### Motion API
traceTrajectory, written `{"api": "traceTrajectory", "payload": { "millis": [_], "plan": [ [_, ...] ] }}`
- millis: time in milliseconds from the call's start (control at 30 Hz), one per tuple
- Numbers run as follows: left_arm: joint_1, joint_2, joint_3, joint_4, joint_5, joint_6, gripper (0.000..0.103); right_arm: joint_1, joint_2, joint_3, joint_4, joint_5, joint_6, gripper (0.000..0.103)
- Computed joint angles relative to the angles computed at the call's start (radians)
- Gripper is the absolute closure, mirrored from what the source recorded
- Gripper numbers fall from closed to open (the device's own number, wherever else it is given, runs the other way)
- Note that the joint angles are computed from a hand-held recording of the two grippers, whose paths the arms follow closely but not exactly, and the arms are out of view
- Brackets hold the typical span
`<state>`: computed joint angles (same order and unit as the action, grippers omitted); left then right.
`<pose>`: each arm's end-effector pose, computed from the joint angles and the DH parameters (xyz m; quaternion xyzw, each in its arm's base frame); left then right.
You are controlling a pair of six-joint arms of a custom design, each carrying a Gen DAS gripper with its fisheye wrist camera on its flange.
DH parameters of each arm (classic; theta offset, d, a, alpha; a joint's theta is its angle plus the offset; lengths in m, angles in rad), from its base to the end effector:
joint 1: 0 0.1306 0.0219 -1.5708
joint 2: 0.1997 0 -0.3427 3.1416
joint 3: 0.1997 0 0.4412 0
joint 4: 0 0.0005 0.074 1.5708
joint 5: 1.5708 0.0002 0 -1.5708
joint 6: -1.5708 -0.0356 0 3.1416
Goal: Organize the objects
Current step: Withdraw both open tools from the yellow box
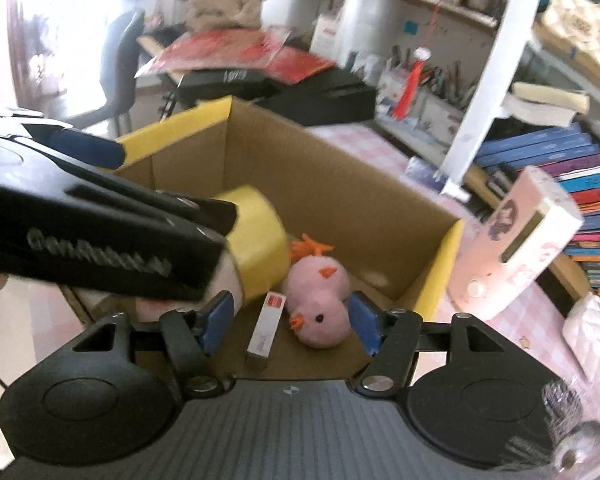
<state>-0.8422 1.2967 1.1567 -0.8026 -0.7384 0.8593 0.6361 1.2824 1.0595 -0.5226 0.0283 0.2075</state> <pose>0.3452 -0.3515 0.3295 -0.1191 0.8860 0.0097 0.4480 0.4049 0.2971 0.2999 -0.3698 0.8380 0.0726 0.3946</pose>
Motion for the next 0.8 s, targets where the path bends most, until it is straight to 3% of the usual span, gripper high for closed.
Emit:
{"api": "traceTrajectory", "payload": {
  "millis": [300, 433, 600, 800],
  "plan": [
    [-0.068, -0.121, -0.075, -0.003, -0.085, 0.048, 0.007, 0.034, -0.178, -0.120, 0.072, 0.135, -0.118, 0.039],
    [-0.104, -0.171, -0.111, -0.040, -0.115, 0.108, 0.007, 0.055, -0.264, -0.181, 0.098, 0.201, -0.164, 0.034],
    [-0.155, -0.211, -0.152, -0.096, -0.127, 0.163, 0.007, 0.094, -0.349, -0.244, 0.073, 0.276, -0.239, 0.034],
    [-0.223, -0.260, -0.206, -0.198, -0.120, 0.318, 0.007, 0.178, -0.407, -0.296, -0.007, 0.385, -0.340, 0.033]
  ]
}}
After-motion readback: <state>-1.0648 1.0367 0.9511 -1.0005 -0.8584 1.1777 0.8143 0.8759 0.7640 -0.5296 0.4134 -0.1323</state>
